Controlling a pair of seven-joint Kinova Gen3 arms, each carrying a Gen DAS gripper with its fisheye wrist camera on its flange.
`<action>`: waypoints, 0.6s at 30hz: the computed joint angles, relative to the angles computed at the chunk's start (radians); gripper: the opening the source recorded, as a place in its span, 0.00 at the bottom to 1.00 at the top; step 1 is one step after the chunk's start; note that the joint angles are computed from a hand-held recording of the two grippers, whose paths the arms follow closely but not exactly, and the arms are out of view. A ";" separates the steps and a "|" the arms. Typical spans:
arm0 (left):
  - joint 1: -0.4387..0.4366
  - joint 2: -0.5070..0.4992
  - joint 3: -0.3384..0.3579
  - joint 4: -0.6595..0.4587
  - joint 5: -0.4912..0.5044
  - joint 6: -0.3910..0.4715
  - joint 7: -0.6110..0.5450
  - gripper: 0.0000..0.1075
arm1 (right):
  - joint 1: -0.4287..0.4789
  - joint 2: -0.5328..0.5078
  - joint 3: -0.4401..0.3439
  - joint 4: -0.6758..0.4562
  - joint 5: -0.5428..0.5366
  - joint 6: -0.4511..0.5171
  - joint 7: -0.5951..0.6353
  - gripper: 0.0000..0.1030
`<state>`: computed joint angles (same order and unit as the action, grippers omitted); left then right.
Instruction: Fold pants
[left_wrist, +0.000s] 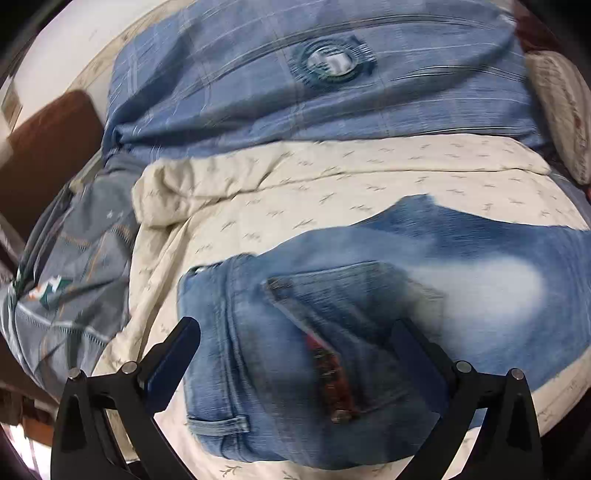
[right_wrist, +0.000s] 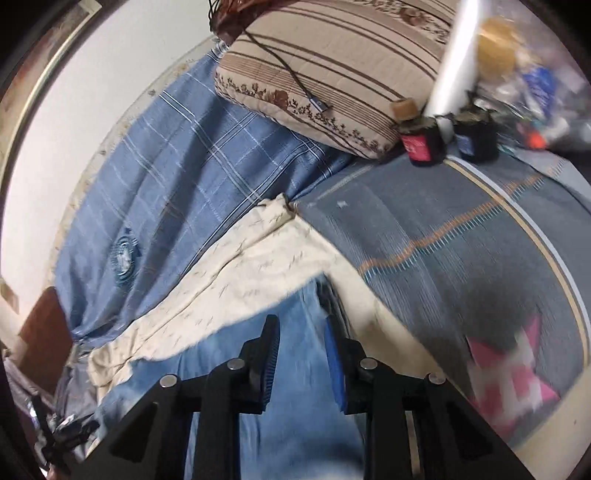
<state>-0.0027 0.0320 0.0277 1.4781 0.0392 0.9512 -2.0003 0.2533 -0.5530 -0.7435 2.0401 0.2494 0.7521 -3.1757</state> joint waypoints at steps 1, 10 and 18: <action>0.002 -0.005 0.003 0.005 0.007 -0.007 -0.011 0.96 | -0.026 -0.024 0.006 0.008 -0.022 0.007 -0.004 0.30; 0.028 0.034 0.005 0.022 -0.098 -0.020 0.078 0.96 | 0.038 -0.130 -0.162 -0.054 -0.147 0.019 0.052 0.67; -0.054 0.066 -0.017 0.007 -0.015 0.008 0.023 0.96 | 0.079 -0.023 -0.169 -0.026 -0.263 -0.097 0.048 0.67</action>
